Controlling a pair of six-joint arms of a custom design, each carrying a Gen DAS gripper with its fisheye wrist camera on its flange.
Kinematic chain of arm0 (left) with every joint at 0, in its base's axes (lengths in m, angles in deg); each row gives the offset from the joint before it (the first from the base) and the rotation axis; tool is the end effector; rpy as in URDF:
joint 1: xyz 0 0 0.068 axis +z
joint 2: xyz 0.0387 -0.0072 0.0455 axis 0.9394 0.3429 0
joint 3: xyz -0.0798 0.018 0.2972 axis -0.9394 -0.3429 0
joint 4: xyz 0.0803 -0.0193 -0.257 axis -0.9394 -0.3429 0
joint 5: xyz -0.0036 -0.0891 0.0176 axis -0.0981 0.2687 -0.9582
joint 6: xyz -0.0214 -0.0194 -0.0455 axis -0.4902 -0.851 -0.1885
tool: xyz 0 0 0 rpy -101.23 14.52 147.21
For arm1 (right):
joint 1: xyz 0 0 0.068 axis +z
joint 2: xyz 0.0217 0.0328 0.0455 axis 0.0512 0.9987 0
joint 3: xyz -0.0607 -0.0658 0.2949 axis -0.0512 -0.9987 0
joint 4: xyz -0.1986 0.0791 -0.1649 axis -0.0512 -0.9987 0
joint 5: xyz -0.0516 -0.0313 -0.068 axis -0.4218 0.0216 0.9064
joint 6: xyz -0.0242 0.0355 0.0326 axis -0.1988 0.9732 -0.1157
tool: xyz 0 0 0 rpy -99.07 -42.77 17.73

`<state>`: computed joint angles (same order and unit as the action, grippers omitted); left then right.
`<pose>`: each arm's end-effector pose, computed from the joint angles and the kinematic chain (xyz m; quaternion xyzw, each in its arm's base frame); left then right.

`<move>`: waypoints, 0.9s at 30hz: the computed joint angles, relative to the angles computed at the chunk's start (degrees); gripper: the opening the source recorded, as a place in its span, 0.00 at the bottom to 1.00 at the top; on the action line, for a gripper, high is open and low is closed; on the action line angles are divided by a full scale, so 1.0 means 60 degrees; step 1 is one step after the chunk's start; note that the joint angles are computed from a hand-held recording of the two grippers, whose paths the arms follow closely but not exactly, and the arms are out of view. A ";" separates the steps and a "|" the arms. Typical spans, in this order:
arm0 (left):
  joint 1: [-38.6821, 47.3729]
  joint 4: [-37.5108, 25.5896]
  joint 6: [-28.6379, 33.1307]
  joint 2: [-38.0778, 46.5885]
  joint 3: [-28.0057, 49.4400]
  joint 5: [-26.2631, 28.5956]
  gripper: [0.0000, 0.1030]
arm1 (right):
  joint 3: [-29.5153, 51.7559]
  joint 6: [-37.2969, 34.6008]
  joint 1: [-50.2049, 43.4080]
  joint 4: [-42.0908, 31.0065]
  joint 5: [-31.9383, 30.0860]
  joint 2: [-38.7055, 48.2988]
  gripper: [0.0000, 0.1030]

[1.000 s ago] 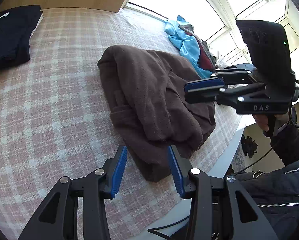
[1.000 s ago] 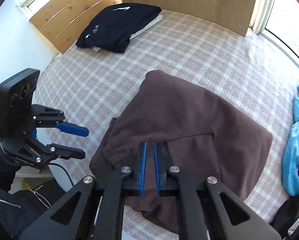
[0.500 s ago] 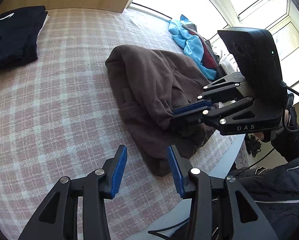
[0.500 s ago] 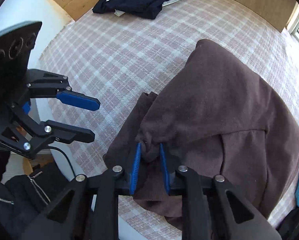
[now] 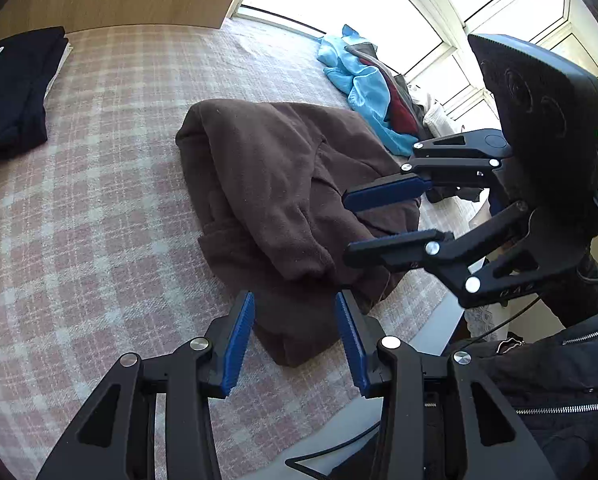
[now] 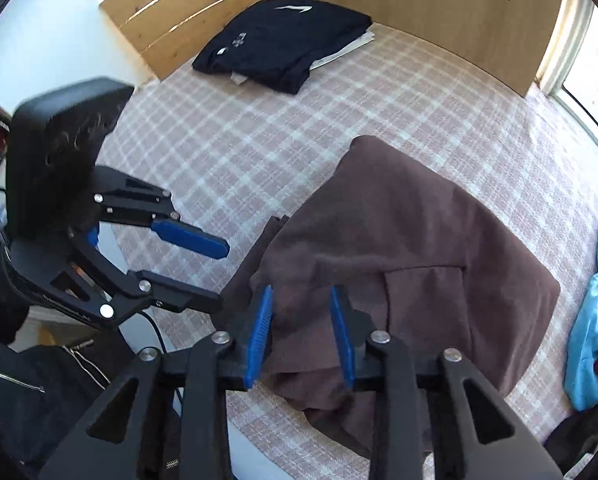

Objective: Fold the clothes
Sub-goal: 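Lift the jacket edge with the right gripper and fold it over the bundle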

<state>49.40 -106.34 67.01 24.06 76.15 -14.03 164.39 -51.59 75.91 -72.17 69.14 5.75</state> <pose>0.3350 -0.1472 0.1835 0.2522 0.9080 -0.3138 0.1158 0.0794 0.2697 0.3907 -0.4494 0.8727 0.1636 0.0980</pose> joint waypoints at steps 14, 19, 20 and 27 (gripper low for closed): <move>-0.0157 0.0591 -0.0578 -0.0133 -0.0311 -0.0138 0.39 | -0.0909 -0.0155 -0.1102 0.0635 -0.1211 -0.0057 0.10; -0.0657 0.0457 -0.0850 0.0420 0.0459 -0.0406 0.39 | -0.0630 -0.0010 -0.2614 0.0401 -0.1975 -0.1113 0.10; -0.0805 0.0412 -0.0867 0.0594 0.0664 -0.0723 0.39 | -0.0550 -0.0058 -0.2795 0.0305 -0.1949 -0.1215 0.10; -0.1288 0.0219 -0.1161 0.1213 0.1448 -0.2429 0.40 | -0.0362 0.0080 -0.2854 0.0317 -0.1716 -0.1283 0.09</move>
<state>41.67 -105.03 60.05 31.34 84.84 -28.60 162.21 -51.11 58.79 -70.27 58.84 -1.95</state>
